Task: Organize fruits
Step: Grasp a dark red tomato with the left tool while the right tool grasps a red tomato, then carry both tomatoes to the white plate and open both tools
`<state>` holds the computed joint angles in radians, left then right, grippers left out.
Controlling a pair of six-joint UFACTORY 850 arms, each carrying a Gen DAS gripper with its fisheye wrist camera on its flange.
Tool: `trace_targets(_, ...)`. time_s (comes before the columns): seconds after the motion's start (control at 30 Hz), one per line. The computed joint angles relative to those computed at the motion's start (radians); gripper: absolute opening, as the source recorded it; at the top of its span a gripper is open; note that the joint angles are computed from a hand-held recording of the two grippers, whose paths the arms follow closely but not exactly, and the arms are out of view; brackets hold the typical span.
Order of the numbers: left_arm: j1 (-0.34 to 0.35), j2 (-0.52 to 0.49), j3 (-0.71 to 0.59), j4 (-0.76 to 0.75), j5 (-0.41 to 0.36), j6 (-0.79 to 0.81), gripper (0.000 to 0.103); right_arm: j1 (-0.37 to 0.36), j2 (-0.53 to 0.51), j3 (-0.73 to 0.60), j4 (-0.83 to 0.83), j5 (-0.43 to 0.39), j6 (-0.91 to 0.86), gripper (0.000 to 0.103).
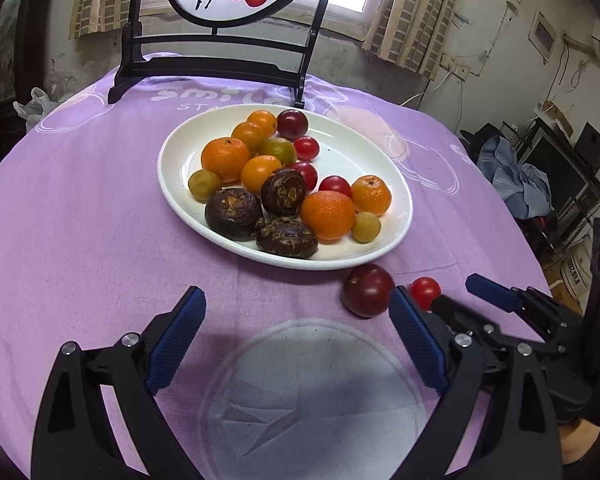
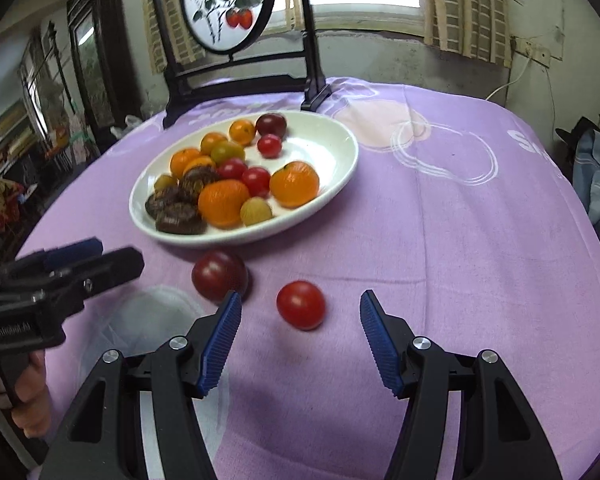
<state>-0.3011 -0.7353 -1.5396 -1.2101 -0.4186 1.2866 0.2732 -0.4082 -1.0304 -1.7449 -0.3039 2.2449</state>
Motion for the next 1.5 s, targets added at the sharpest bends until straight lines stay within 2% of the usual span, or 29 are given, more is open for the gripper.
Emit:
trace_targets(0.2, 0.003, -0.022, -0.028, 0.078, -0.036, -0.073, 0.091, 0.013, -0.053, -0.050, 0.223, -0.018, -0.239, 0.062)
trace_targets(0.23, 0.002, -0.023, -0.030, 0.088, -0.040, -0.081, 0.091, 0.013, -0.065, -0.061, 0.255, -0.022, -0.268, 0.060)
trace_targets(0.27, 0.001, -0.024, -0.030, 0.091, -0.044, -0.083, 0.091, 0.009, -0.079, -0.074, 0.295, -0.014, -0.307, 0.052)
trace_targets(0.33, -0.001, -0.024, -0.028, 0.096, -0.045, -0.076, 0.091, 0.010, -0.086, -0.082, 0.281, -0.024, -0.292, 0.045)
trace_targets(0.37, -0.004, -0.022, -0.023, 0.096, -0.040, -0.068, 0.091, 0.011, -0.089, -0.086, 0.289, -0.029, -0.298, 0.036)
trace_targets(0.4, -0.006, -0.021, -0.021, 0.095, -0.036, -0.062, 0.091, 0.013, -0.090, -0.088, 0.284, -0.038, -0.290, 0.031)
trace_targets(0.73, -0.023, -0.013, 0.007, 0.084, -0.009, -0.007, 0.091, 0.005, -0.032, -0.027, 0.144, -0.037, -0.100, 0.030)
trace_targets(0.97, -0.049, -0.036, -0.022, 0.199, -0.047, -0.133, 0.090, -0.022, 0.035, 0.038, 0.030, -0.056, 0.059, 0.030)
trace_targets(1.07, -0.071, -0.046, -0.033, 0.258, -0.012, -0.203, 0.085, -0.030, 0.065, 0.065, -0.043, -0.059, 0.142, 0.030)
trace_targets(1.17, -0.092, -0.071, -0.067, 0.344, -0.022, -0.307, 0.079, -0.033, 0.082, 0.078, -0.072, -0.069, 0.178, 0.030)
trace_targets(1.23, -0.111, -0.071, -0.066, 0.388, 0.033, -0.358, 0.076, -0.033, 0.085, 0.079, -0.074, -0.073, 0.184, 0.031)
trace_targets(1.33, -0.130, -0.085, -0.093, 0.525, 0.075, -0.503, 0.057, -0.036, 0.083, 0.079, -0.077, -0.064, 0.187, 0.031)
trace_targets(1.4, -0.127, -0.089, -0.106, 0.509, 0.054, -0.477, 0.038, -0.035, 0.081, 0.076, -0.072, -0.061, 0.181, 0.031)
trace_targets(1.5, -0.121, -0.085, -0.107, 0.518, 0.029, -0.474, 0.038, -0.034, 0.077, 0.073, -0.069, -0.060, 0.173, 0.031)
